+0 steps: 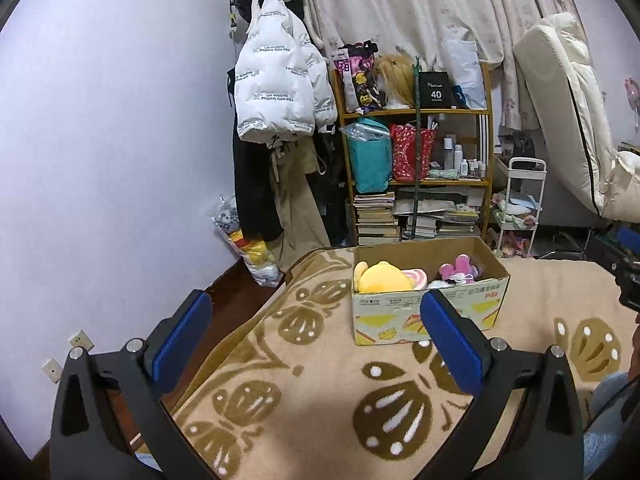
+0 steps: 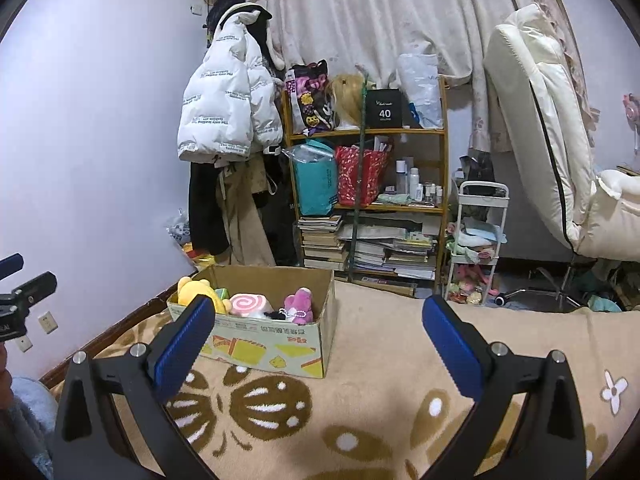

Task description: Organize soft objects

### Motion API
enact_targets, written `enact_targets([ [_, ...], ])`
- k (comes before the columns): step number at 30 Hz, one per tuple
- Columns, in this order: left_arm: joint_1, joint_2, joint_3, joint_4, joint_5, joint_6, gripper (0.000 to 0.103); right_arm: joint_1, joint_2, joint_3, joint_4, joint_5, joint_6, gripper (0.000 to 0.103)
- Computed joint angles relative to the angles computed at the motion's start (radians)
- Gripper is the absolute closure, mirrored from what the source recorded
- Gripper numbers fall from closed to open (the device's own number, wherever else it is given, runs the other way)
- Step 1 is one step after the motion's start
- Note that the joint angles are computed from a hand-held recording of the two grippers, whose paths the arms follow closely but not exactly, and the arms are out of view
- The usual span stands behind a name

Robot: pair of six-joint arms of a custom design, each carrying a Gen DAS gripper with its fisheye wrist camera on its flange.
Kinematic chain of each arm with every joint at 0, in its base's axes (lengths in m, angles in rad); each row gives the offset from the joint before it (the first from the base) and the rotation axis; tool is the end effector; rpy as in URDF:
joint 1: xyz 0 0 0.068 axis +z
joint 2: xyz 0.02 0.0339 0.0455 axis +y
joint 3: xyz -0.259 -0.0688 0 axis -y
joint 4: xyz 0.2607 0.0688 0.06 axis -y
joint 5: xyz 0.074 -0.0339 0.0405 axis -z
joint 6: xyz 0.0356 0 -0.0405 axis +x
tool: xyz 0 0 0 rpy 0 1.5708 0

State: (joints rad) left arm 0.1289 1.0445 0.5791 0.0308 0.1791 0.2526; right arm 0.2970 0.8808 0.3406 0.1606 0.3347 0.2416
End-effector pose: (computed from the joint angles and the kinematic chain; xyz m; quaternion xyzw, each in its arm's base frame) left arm 0.2474 0.0257 0.2282 0.0999 0.8350 0.0276 0.5404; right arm 0.2038 0.0501 0.1907 0.0708 0.8185 0.0143 0.5699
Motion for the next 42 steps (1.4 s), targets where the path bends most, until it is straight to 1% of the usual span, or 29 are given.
enact_targets([
  [3, -0.005, -0.013, -0.029, 0.030, 0.001, 0.000, 0.001, 0.014, -0.027, -0.005, -0.012, 0.012, 0.002, 0.000],
  [5, -0.022, -0.020, -0.049, 0.055, -0.023, 0.011, 0.001, 0.021, -0.039, -0.008, -0.018, 0.027, 0.009, 0.000],
  [9, -0.025, -0.010, -0.057, 0.048, -0.016, 0.023, 0.001, 0.022, -0.046, -0.007, -0.029, 0.026, 0.029, 0.000],
  [11, -0.023, -0.003, -0.056, 0.046, -0.021, 0.022, 0.001, 0.026, -0.032, -0.001, -0.031, 0.034, 0.036, 0.000],
  [14, -0.010, 0.000, -0.048, 0.038, -0.010, 0.009, 0.001, 0.014, -0.004, 0.006, -0.022, 0.009, 0.042, 0.000],
  [24, 0.011, 0.015, -0.044, 0.057, -0.005, -0.014, 0.001, 0.021, 0.091, 0.030, 0.004, 0.011, 0.035, 0.000],
  [32, 0.015, 0.031, -0.034, 0.053, 0.000, -0.018, 0.001, 0.027, 0.120, 0.027, 0.024, 0.023, 0.040, 0.000],
  [42, 0.018, 0.036, -0.035, 0.064, -0.005, -0.022, 0.001, 0.029, 0.121, 0.030, 0.023, 0.024, 0.042, 0.000],
])
